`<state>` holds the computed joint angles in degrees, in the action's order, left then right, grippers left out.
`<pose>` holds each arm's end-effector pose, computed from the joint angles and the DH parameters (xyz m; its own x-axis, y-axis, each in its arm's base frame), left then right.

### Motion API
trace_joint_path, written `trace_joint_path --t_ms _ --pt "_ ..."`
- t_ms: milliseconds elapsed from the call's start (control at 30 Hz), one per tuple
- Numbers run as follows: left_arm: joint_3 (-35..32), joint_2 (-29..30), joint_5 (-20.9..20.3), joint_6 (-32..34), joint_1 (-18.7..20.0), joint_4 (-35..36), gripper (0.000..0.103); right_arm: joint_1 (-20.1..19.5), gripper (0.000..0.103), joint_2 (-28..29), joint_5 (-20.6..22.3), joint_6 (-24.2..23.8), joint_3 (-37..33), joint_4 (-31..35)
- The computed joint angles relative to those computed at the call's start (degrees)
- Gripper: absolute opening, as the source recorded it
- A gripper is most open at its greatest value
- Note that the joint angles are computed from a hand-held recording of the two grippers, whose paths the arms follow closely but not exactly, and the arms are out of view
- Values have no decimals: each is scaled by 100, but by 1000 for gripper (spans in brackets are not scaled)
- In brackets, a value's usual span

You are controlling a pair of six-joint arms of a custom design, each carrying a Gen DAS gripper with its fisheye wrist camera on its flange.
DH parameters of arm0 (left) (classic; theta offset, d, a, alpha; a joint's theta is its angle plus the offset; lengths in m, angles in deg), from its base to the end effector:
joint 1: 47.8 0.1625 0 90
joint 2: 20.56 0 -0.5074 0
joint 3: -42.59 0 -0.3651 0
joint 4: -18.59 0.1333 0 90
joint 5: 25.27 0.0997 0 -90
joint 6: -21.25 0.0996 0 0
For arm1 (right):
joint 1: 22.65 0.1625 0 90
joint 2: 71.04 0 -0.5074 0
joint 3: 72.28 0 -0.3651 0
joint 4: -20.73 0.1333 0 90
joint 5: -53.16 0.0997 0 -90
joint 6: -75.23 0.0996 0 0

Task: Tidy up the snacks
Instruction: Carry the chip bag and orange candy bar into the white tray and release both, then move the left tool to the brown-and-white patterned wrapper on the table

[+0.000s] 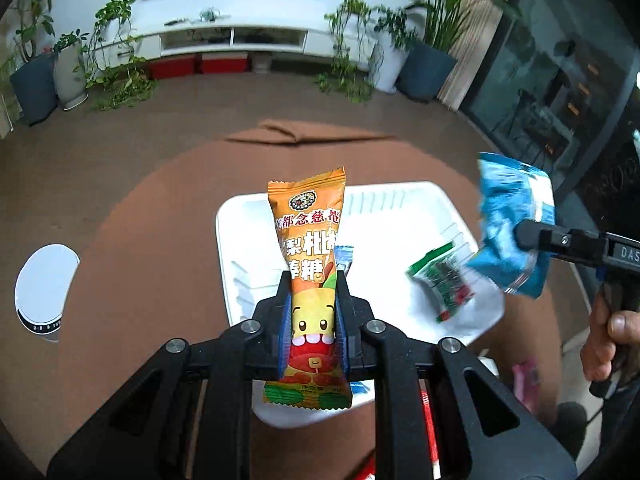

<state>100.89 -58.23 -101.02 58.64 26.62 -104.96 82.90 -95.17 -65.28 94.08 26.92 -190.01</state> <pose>-0.0795 -0.8728 0.2721 -0.5946 0.7348 -0.3264 0.7839 0.6201 -0.0320 0.2675 -0.6412 0.0273 -0.9486 0.3050 0.0838 0.1259 0.6072 -0.7845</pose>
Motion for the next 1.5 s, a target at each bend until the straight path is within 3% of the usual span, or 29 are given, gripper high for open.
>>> trace_joint_path --t_ms 167,533,667,833,867,900,1000,1100,1133,1200,1300,1367,1433,1500 --pt "131 132 184 -66 58 -93 16 -193 25 233 190 174 -480 735" --pt "150 485 480 -19 88 -376 17 -439 26 438 300 361 -789 1368" --pt "181 547 534 21 83 -496 18 -470 31 482 268 428 -939 1459" --pt "417 452 501 0 88 -649 30 -428 38 457 101 414 -842 1464" --pt "447 438 505 3 83 -671 36 -429 38 449 97 426 -741 1367" --pt "471 433 518 7 78 -706 49 -438 39 432 95 430 -664 1308" --pt "615 349 471 39 55 -842 56 -411 42 414 19 408 -633 1352" --pt "697 240 414 41 36 -898 60 -303 58 344 -183 489 -548 1380" --pt "781 151 348 59 30 -980 63 -267 63 320 -204 501 -507 1310" --pt "907 -5 259 101 23 -1060 81 -163 70 254 -289 486 -382 1056" --pt "1266 -376 -17 226 48 -1133 103 106 91 151 -424 543 -78 278" --pt "1674 -683 -170 422 67 -1341 103 282 102 133 -468 497 129 -399" --pt "2134 -983 -294 619 91 -1643 103 549 103 172 -523 195 379 -1380" --pt "2659 -1324 -471 832 130 -2039 103 831 103 235 -800 -185 444 -1962"
